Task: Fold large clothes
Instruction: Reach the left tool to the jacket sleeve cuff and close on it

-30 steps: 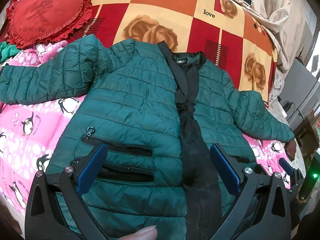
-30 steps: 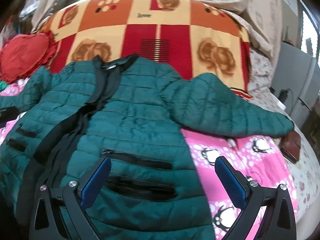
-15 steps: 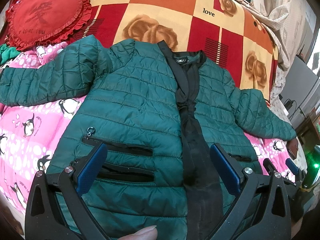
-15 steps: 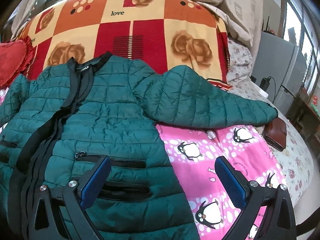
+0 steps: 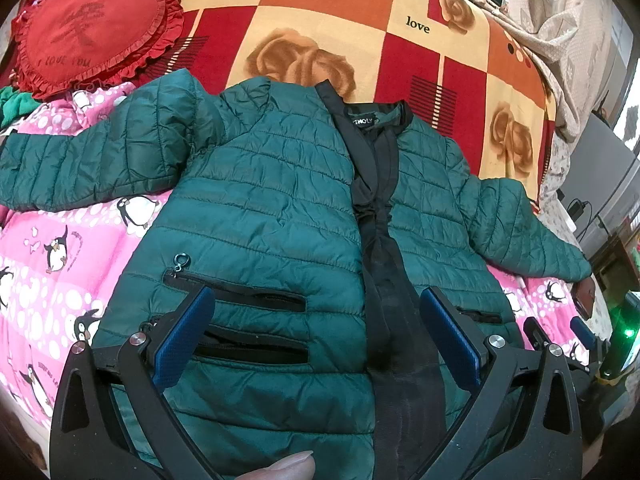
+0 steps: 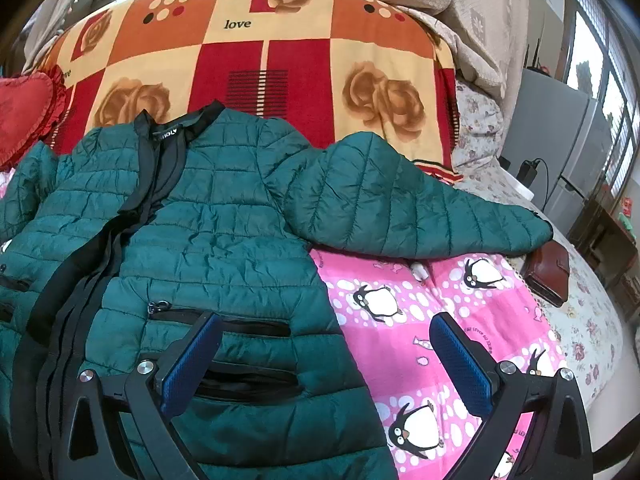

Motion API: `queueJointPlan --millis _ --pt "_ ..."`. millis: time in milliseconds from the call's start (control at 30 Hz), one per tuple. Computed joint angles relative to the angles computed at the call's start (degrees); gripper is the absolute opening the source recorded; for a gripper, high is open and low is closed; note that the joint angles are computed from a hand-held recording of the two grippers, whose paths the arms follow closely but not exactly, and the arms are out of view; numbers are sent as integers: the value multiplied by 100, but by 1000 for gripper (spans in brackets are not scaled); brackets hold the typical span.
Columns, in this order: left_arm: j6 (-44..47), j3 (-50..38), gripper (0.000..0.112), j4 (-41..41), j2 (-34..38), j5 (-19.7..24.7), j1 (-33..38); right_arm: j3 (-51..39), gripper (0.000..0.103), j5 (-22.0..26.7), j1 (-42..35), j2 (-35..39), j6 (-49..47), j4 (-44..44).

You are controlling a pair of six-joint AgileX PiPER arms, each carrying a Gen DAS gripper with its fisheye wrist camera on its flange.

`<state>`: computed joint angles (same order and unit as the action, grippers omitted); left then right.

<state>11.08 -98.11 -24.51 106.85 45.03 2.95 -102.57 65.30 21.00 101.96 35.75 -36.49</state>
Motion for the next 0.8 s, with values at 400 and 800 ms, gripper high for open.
queueJointPlan --millis 400,800 --pt "585 -311 103 -768 82 66 581 -44 103 -55 40 39 -59 110" --pt "1860 -1000 103 -852 1173 383 2383 229 103 -707 35 -215 -421 607"
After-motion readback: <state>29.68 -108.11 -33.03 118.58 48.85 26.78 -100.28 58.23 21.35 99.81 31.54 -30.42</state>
